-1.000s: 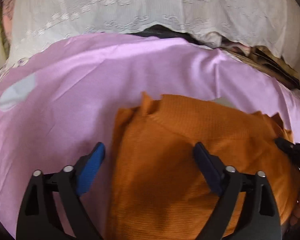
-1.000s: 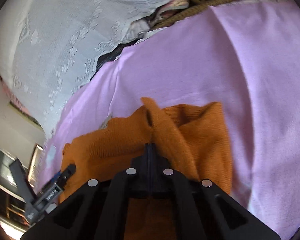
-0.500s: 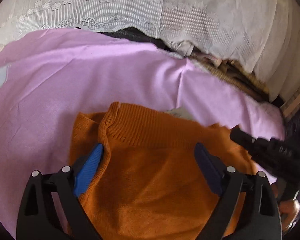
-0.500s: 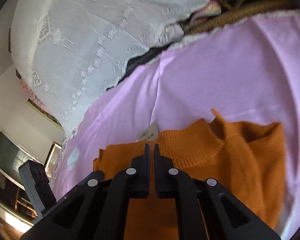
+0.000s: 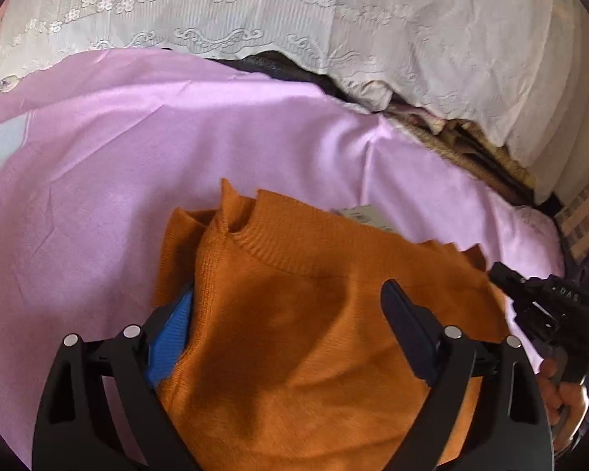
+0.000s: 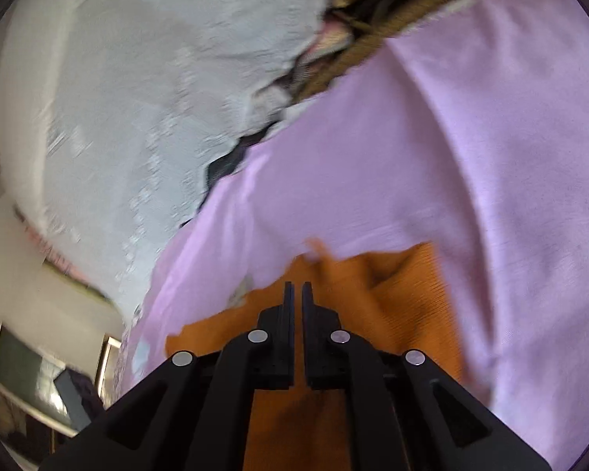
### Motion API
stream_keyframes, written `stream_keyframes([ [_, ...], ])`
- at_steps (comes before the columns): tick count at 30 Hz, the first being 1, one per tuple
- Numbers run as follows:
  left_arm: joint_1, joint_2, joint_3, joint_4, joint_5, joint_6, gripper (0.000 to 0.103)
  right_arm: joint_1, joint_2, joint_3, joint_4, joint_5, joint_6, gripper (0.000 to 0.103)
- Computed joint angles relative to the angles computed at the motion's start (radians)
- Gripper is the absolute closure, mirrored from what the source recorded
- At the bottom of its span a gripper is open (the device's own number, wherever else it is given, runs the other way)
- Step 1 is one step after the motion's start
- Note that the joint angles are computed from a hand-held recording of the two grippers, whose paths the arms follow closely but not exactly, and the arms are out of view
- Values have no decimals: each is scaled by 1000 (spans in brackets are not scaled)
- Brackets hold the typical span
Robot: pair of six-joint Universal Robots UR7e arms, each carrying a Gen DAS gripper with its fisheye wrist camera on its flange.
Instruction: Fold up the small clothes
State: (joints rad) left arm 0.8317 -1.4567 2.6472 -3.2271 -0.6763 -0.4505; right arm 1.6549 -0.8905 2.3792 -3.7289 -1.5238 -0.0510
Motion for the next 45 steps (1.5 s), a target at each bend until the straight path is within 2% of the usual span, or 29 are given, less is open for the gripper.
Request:
stream_keyframes([
  [5,-59,32,12,22,-12,31,15,82,37,-1,76,11,-79,98],
  [7,-86,61,12,85,37,23,14,99,55,1,102,-3,-102,98],
  [9,-104,80,1,207,109,-23,14,112,75,-1,111,-66,-109,99],
  [10,-114,104,-1,264,163,-57,12,107,78,4,108,-83,-117,103],
  [12,-124,93,3,297,185,-92,11,77,71,17,88,-67,-137,103],
  [14,-130,42,19,373,236,-184,10,49,49,48,41,-64,-121,103],
  [16,-107,-36,19,481,276,-276,10,18,34,75,-2,-61,-123,103],
  [18,-55,-147,21,536,254,-340,10,-34,10,101,4,5,-116,103],
  [19,-23,-194,25,524,236,-356,12,-43,8,102,0,15,-107,103],
  [21,9,-257,41,445,176,-313,20,-32,11,106,-32,-10,-103,103],
  [23,-26,-312,55,505,192,-348,20,-12,18,115,-81,-51,-104,100],
  [25,-74,-319,70,506,202,-343,20,12,21,123,-115,-67,-119,97],
  [30,-151,-279,112,283,84,-191,20,21,-1,145,-104,0,-145,97],
  [32,-159,-252,115,243,13,-155,20,20,-13,148,-64,26,-140,97],
  [35,-151,-198,115,229,-50,-154,20,15,-14,157,-30,49,-132,97],
  [40,-208,-151,117,369,33,-230,20,57,9,174,-29,22,-166,96],
  [42,-225,-147,115,473,71,-287,19,81,26,173,-22,-29,-181,88],
  [43,-236,-152,115,528,85,-315,19,86,38,171,-23,-55,-184,87],
  [45,-262,-172,118,631,107,-372,19,70,50,177,-22,-66,-193,92],
])
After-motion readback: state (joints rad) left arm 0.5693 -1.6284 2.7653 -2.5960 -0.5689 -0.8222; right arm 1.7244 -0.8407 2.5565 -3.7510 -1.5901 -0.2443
